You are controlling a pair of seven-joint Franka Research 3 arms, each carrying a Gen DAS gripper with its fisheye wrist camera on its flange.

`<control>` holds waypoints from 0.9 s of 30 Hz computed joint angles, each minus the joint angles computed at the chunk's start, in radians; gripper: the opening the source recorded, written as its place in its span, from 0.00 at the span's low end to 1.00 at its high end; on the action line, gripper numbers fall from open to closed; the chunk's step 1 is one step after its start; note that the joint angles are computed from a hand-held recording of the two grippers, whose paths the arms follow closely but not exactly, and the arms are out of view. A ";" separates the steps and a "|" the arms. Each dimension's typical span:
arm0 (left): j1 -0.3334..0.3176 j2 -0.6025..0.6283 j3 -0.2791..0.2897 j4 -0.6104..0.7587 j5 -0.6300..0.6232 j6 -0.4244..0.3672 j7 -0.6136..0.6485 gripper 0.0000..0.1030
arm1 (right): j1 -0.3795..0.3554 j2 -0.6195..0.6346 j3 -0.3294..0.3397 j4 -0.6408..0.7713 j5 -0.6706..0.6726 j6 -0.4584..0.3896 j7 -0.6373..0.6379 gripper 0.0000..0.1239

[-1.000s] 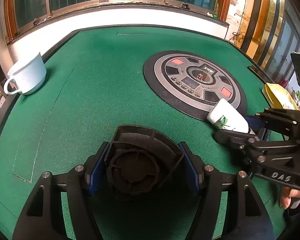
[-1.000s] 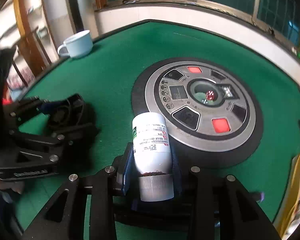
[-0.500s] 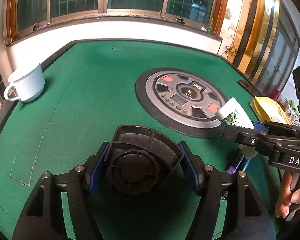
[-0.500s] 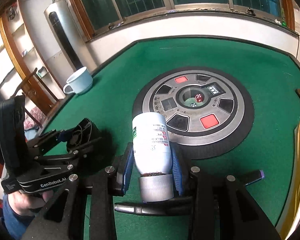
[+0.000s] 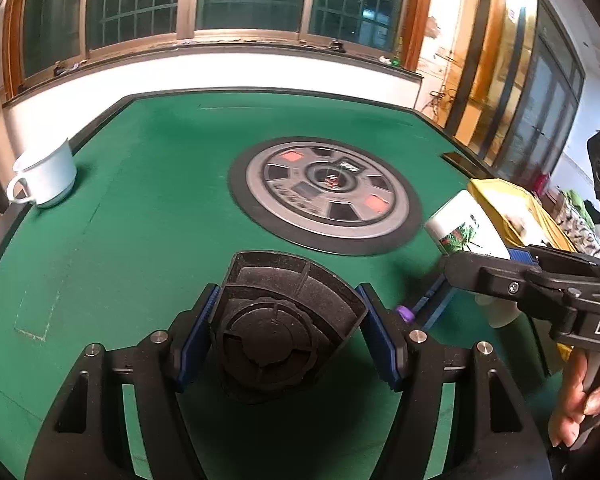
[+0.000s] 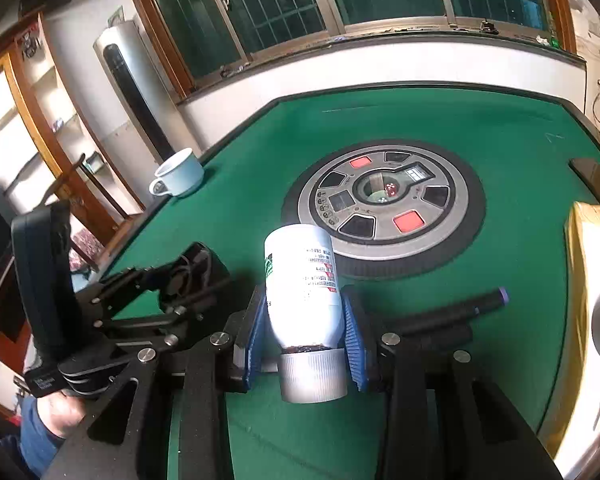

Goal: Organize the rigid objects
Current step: 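Lift and carry the plug with the left tool while the right tool carries the bottle toward the tray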

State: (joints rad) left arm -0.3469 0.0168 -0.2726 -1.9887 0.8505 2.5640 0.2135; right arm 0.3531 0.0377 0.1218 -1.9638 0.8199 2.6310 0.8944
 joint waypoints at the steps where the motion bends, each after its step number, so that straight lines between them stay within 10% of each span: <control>1: -0.005 0.004 -0.005 0.010 -0.008 -0.007 0.018 0.65 | -0.002 -0.017 0.000 -0.017 0.023 0.001 -0.018 0.25; 27: -0.211 0.297 0.004 0.451 -0.110 -0.047 0.305 0.65 | -0.079 -0.209 -0.132 -0.181 0.258 0.083 -0.133 0.26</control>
State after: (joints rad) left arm -0.5577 0.3142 -0.2689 -1.5382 0.7403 2.5171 0.5184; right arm 0.2736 -0.1717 -0.0105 -2.1452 1.0779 2.7144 0.7610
